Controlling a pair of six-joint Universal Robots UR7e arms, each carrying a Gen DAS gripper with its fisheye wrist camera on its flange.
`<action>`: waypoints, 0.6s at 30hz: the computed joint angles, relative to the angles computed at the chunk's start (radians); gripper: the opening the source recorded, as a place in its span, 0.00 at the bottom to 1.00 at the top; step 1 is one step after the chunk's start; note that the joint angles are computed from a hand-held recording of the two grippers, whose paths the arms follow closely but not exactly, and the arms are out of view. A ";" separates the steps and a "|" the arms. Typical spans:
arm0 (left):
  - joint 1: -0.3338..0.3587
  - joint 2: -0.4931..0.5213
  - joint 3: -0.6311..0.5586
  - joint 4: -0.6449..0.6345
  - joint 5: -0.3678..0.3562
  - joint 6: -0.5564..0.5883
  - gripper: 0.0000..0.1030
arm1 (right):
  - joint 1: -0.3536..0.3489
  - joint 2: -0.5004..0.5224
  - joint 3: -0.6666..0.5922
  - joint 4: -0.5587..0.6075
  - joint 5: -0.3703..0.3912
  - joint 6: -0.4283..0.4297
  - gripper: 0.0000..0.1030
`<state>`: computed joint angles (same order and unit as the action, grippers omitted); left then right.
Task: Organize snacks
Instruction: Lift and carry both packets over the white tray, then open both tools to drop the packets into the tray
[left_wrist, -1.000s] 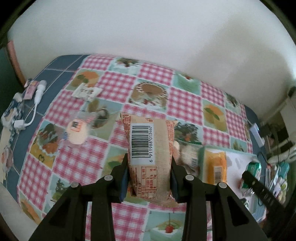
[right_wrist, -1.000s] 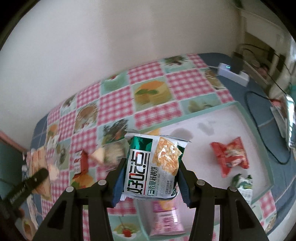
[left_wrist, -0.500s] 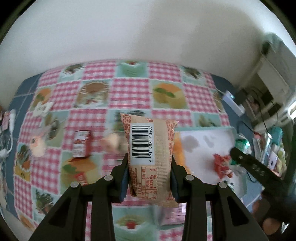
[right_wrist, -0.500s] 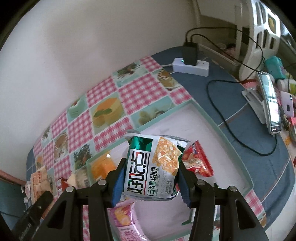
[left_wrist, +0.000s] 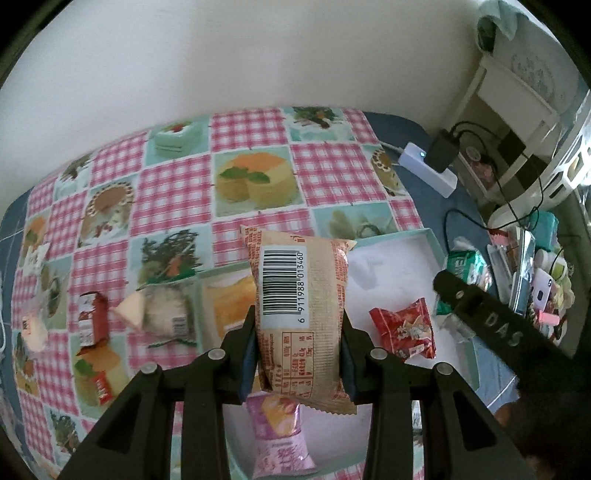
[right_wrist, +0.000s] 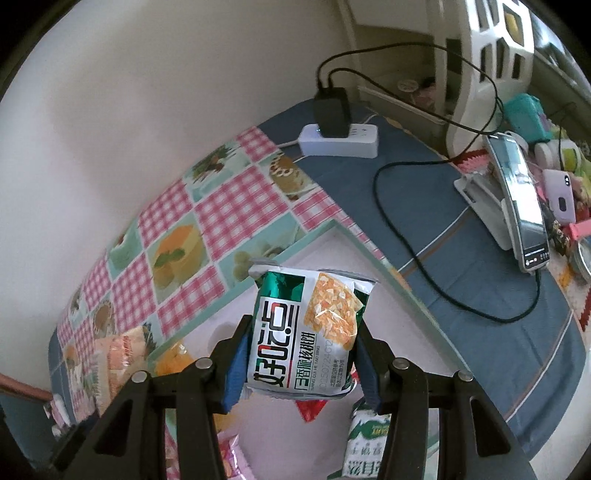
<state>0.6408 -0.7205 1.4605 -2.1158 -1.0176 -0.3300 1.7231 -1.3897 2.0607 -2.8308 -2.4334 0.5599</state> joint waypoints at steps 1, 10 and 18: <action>0.000 0.009 -0.003 -0.002 0.001 0.003 0.38 | -0.005 -0.003 0.000 -0.001 0.000 0.003 0.52; 0.012 0.061 -0.021 -0.032 -0.016 0.033 0.38 | -0.040 -0.001 -0.004 -0.017 -0.009 0.008 0.52; 0.020 0.082 -0.030 -0.045 -0.036 0.030 0.46 | -0.050 0.006 -0.003 -0.013 -0.021 -0.001 0.52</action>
<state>0.6608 -0.6384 1.4308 -2.1610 -1.0532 -0.2995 1.6733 -1.3833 2.0578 -2.8436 -2.4548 0.5588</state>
